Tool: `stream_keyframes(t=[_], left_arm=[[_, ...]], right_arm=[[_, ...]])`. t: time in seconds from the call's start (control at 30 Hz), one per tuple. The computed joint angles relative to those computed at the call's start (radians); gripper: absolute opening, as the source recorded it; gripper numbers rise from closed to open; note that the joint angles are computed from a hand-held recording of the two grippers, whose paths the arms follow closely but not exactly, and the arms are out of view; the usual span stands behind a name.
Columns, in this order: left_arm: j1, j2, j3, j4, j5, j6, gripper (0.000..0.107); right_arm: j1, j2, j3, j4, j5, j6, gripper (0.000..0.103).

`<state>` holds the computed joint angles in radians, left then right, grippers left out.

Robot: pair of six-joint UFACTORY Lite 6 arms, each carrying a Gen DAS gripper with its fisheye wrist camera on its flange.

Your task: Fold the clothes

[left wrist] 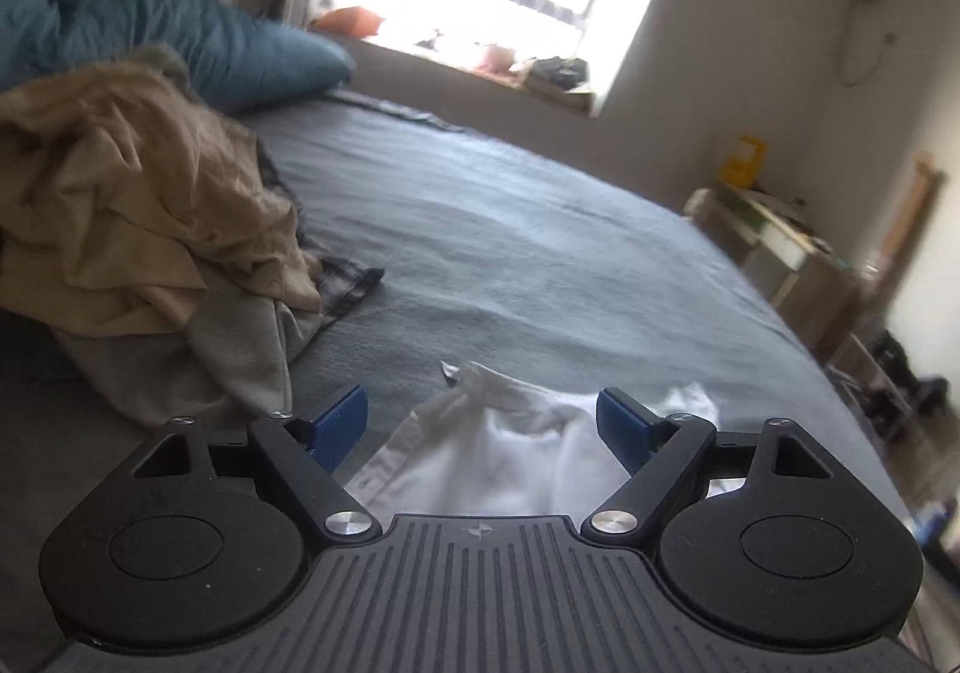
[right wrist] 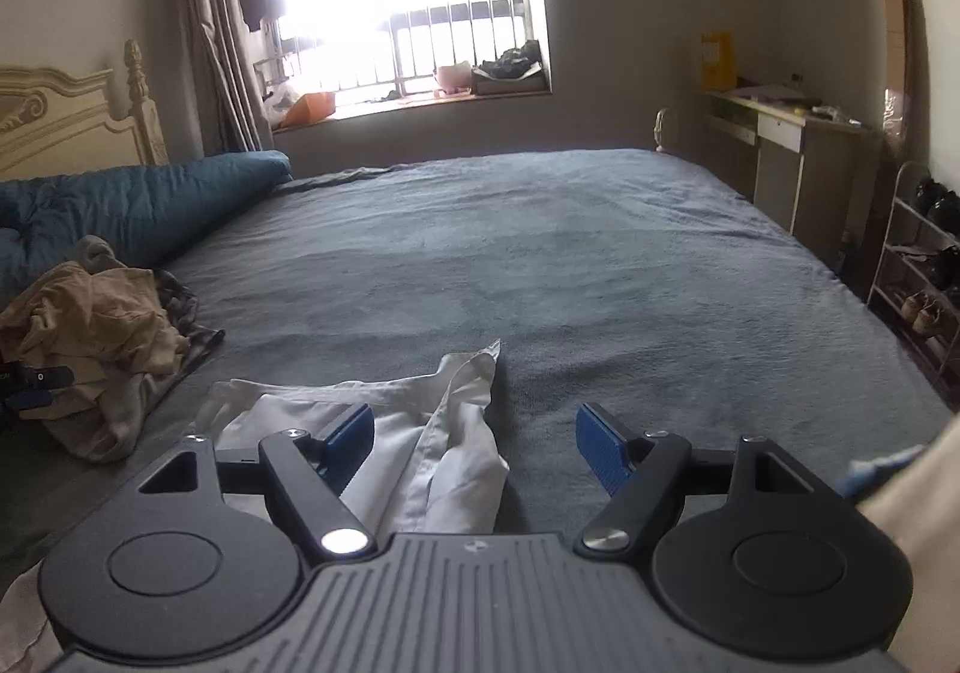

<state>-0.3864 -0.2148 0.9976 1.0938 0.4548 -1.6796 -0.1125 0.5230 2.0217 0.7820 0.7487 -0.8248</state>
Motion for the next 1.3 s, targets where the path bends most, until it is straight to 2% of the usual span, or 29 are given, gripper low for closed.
stream_keyframes(t=[0.07,0.17,0.2,0.27,0.37,0.47,0.53,0.6,0.7,0.77,0.83,0.97,1.17,1.3], left_arm=[[-0.134,-0.153,-0.110,-0.001,0.088,-0.014,0.088],[-0.368,-0.273,-0.225,0.037,0.204,-0.120,0.090],[-0.438,-0.278,-0.269,0.080,0.205,-0.209,0.090],[-0.575,-0.261,-0.348,0.195,0.190,-0.418,0.090],[-0.728,-0.102,-0.376,0.420,0.145,-0.732,0.090],[-0.795,0.136,-0.313,0.710,0.123,-1.046,0.089],[-0.819,0.292,-0.229,0.826,0.127,-1.132,0.088],[-0.850,0.438,-0.113,0.816,0.164,-1.063,0.088],[-0.850,0.605,0.054,0.781,0.157,-0.935,0.086],[-0.827,0.664,0.110,0.821,0.135,-0.958,0.084],[-0.808,0.678,0.115,0.897,0.123,-1.064,0.083],[-0.798,0.655,0.066,1.012,0.120,-1.209,0.082],[-0.829,0.773,0.183,0.709,0.087,-0.861,0.079],[-0.824,0.775,0.158,0.768,0.074,-0.947,0.079]], right_arm=[[-0.133,-0.206,-0.209,0.121,0.127,-0.146,0.077],[-0.377,-0.449,-0.512,0.296,0.332,-0.327,0.077],[-0.460,-0.490,-0.591,0.315,0.417,-0.365,0.077],[-0.574,-0.555,-0.773,0.318,0.515,-0.451,0.075],[-0.661,-0.603,-1.078,0.269,0.504,-0.608,0.068],[-0.691,-0.533,-1.274,0.290,0.414,-0.733,0.058],[-0.702,-0.460,-1.336,0.342,0.385,-0.793,0.055],[-0.712,-0.383,-1.363,0.390,0.369,-0.847,0.051],[-0.717,-0.330,-1.379,0.428,0.398,-0.936,0.049],[-0.707,-0.322,-1.397,0.448,0.407,-0.994,0.014],[-0.705,-0.322,-1.416,0.473,0.445,-1.035,0.005],[-0.691,-0.334,-1.444,0.528,0.539,-1.081,0.002],[-0.702,-0.351,-1.406,0.616,0.593,-1.069,0.001],[-0.736,-0.401,-1.362,0.670,0.545,-1.056,0.001]])
